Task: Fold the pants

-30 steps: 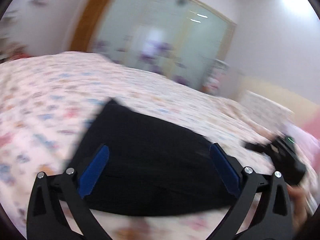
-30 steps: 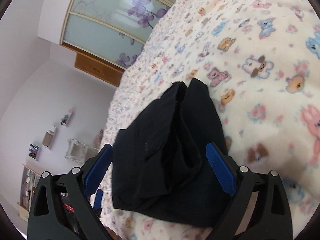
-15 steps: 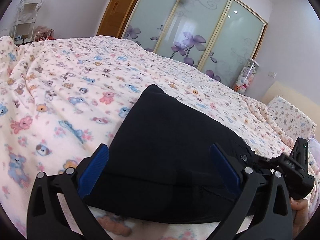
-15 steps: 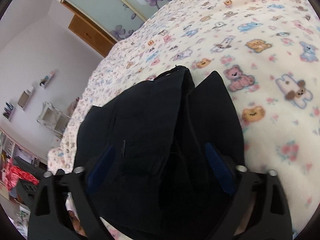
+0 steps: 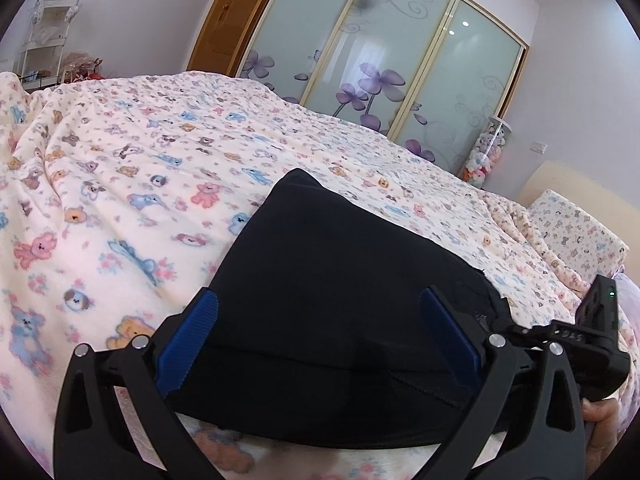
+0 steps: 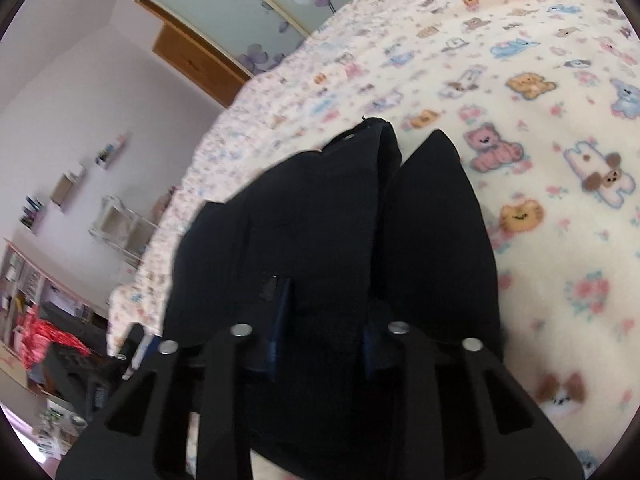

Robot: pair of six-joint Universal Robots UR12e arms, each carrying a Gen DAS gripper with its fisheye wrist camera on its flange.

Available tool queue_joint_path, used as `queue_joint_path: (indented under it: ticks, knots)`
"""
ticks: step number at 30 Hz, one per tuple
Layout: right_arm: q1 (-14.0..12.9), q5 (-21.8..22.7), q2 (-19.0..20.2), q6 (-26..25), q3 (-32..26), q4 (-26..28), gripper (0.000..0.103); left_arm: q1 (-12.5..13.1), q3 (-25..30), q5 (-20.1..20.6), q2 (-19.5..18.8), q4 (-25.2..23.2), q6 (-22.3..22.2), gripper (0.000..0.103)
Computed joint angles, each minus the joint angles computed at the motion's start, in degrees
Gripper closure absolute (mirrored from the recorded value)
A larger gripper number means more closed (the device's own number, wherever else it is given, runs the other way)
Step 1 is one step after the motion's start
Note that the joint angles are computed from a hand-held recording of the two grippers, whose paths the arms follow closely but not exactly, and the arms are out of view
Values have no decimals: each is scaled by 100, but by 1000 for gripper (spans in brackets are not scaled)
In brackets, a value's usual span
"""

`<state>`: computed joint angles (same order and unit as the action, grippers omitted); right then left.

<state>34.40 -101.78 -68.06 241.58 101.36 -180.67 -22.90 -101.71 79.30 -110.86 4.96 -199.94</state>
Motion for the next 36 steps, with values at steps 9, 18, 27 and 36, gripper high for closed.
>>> queue_joint_path:
  ticks: [9, 18, 27, 36]
  knots:
    - [341, -646, -204, 47, 209, -635, 81, 108, -48, 19, -23, 360, -482, 2]
    - [268, -552, -309, 833, 270, 739, 69, 107, 30, 57, -25, -6, -512, 2]
    - [605, -1823, -323, -349, 64, 398, 47, 37, 140, -198, -186, 849, -154, 2]
    - [124, -25, -143, 616, 405, -472, 51, -321, 910, 301, -361, -2070, 1617, 2]
